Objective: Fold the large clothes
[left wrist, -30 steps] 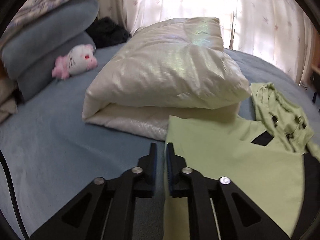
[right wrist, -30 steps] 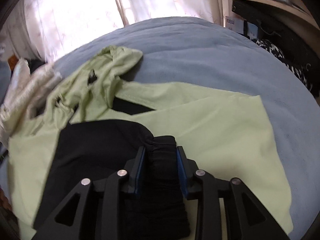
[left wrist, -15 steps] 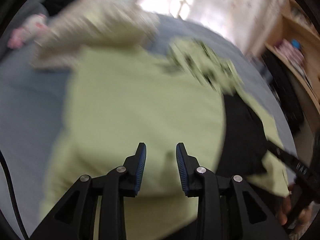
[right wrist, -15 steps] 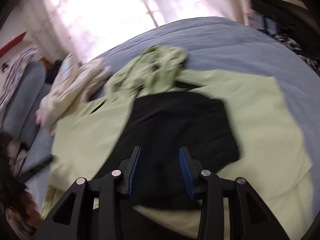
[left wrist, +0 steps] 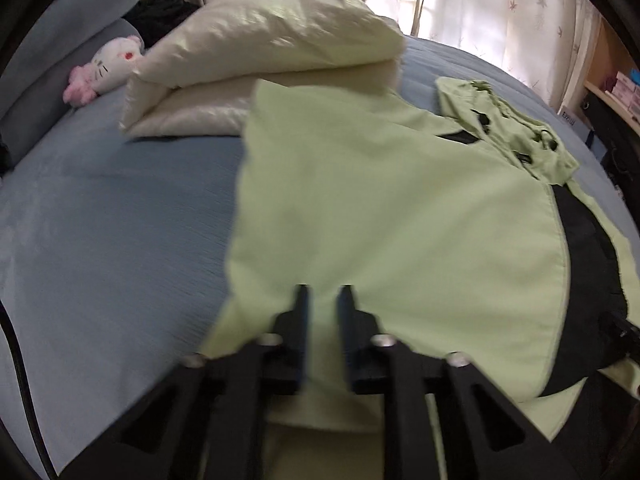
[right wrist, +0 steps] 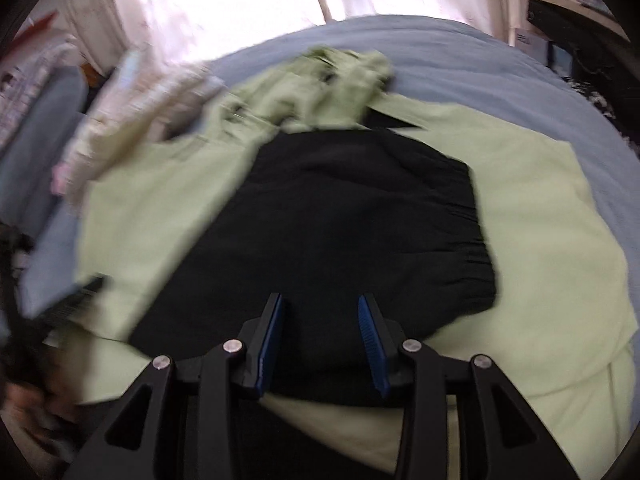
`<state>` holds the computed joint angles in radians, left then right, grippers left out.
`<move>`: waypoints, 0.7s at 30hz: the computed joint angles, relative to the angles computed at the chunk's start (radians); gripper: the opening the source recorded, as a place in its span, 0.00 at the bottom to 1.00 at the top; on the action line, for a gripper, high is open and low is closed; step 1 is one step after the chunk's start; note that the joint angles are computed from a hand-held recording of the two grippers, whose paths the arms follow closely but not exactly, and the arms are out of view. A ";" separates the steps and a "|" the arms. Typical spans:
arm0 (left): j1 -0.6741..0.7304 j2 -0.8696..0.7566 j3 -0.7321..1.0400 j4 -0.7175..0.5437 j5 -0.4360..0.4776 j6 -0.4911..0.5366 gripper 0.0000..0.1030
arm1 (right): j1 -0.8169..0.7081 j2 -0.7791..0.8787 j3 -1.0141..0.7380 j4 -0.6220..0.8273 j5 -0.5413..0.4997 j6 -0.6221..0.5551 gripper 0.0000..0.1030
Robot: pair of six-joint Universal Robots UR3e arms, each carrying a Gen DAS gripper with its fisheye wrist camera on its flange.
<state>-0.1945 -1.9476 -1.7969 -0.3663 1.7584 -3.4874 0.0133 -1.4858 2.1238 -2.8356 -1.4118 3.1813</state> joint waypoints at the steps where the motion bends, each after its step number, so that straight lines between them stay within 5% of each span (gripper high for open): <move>1: 0.008 -0.001 -0.008 0.010 0.011 0.006 0.07 | -0.011 -0.005 0.016 -0.025 -0.018 -0.007 0.37; 8: 0.004 0.001 0.041 -0.080 0.074 0.012 0.08 | -0.061 -0.064 0.013 0.041 0.004 0.005 0.37; 12: -0.042 0.020 0.110 -0.158 0.067 0.018 0.33 | -0.017 -0.051 -0.060 0.055 0.031 0.033 0.37; 15: -0.073 -0.043 0.247 -0.183 0.028 0.008 0.47 | 0.053 0.056 -0.199 0.070 0.032 0.063 0.37; 21: -0.129 -0.313 0.636 -0.314 0.071 0.024 0.47 | 0.169 0.346 -0.518 0.125 -0.018 0.100 0.38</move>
<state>-0.3238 -2.2606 -1.1605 -0.6800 1.8298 -3.4630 0.1826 -1.1394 1.6054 -2.7104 -1.4299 3.2815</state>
